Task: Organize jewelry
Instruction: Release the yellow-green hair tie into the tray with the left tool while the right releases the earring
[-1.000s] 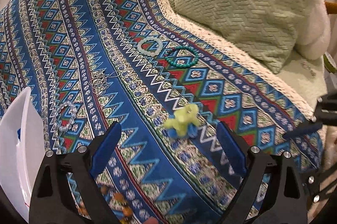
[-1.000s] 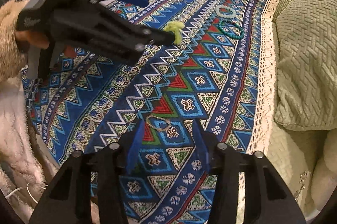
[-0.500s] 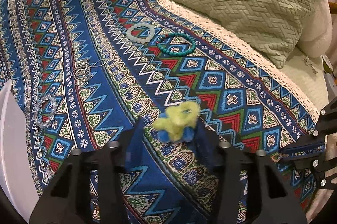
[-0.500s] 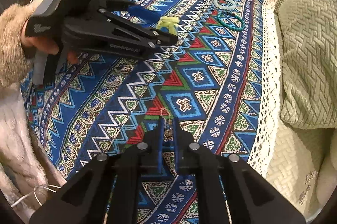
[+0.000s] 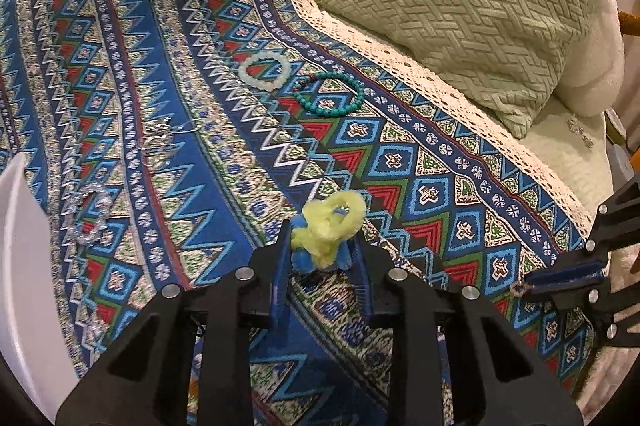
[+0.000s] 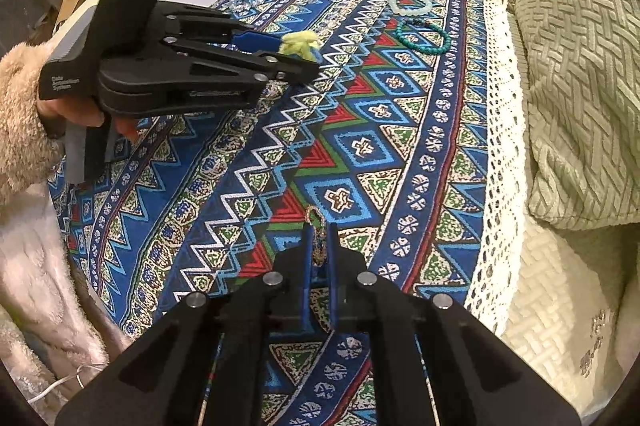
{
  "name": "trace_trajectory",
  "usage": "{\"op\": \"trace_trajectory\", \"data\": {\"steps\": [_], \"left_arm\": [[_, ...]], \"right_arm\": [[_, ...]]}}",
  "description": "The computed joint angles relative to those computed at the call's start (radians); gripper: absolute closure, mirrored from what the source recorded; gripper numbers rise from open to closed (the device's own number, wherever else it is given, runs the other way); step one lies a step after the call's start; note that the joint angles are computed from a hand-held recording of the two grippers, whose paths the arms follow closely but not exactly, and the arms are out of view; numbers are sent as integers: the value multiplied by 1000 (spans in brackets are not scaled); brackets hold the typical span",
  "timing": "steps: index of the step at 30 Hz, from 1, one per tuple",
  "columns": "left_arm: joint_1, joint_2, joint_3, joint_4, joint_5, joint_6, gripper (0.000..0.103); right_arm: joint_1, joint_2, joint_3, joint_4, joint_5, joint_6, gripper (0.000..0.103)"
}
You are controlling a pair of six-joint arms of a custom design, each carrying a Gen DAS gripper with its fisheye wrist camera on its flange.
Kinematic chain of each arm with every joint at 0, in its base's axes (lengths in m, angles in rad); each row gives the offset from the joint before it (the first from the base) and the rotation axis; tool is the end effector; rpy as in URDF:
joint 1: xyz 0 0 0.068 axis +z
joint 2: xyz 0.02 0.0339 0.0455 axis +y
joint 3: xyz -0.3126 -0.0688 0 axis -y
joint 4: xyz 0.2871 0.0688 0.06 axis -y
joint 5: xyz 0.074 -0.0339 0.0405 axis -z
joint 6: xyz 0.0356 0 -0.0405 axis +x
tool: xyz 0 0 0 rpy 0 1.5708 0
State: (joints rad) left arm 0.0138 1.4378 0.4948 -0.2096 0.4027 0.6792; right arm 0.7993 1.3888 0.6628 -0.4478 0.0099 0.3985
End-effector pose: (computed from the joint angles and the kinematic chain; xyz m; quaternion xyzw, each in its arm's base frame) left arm 0.2393 -0.0107 0.1287 0.3523 0.8923 -0.1149 0.2577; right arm 0.1818 0.1864 0.1741 -0.1942 0.9609 0.1072 0.1656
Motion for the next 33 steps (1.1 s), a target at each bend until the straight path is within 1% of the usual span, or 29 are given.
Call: {"op": "trace_trajectory", "data": {"steps": [3,5,8,10,12,15,17,20,24,26,27,28,29,30,31,32,33], "left_arm": [[57,-75,24,-100,38,27,74],[107,-124,48,-174,66,53,74],[242,-186,121,-328,150,124,74],[370,-183,191,-434,206,195,74],[503,-162,263,-513,236,279,74],[645,-102,351,-570,240,359,74],[729,-61,391,-570,225,400,74],[810,7,434,-548,202,429,73],[870,99,475,-513,178,434,72],[879,132,489,-500,165,429,70],[886,151,502,-500,156,433,68],[889,163,512,-504,148,437,62],[888,169,513,-495,141,432,56],[890,174,518,-490,135,433,53],[894,172,516,-489,130,436,47],[895,172,519,-490,125,433,43],[899,170,517,-488,125,433,42]], "right_arm": [[-8,-36,34,-35,-3,-12,96],[-8,-34,105,-70,13,-56,96],[3,-4,219,-104,24,-113,95],[17,55,343,-127,28,-173,95],[31,113,443,-137,21,-213,95],[61,232,613,-144,-1,-252,95],[73,319,724,-147,-26,-262,95],[99,468,905,-163,-68,-272,95],[130,642,1127,-244,-82,-283,95],[143,712,1211,-276,-75,-285,95],[148,728,1227,-282,-78,-281,92],[153,745,1248,-291,-82,-275,88],[156,760,1267,-298,-73,-267,75],[157,775,1287,-304,-75,-263,65],[155,782,1295,-303,-81,-261,64],[156,790,1307,-307,-80,-259,64],[156,797,1319,-310,-73,-260,64]]}}
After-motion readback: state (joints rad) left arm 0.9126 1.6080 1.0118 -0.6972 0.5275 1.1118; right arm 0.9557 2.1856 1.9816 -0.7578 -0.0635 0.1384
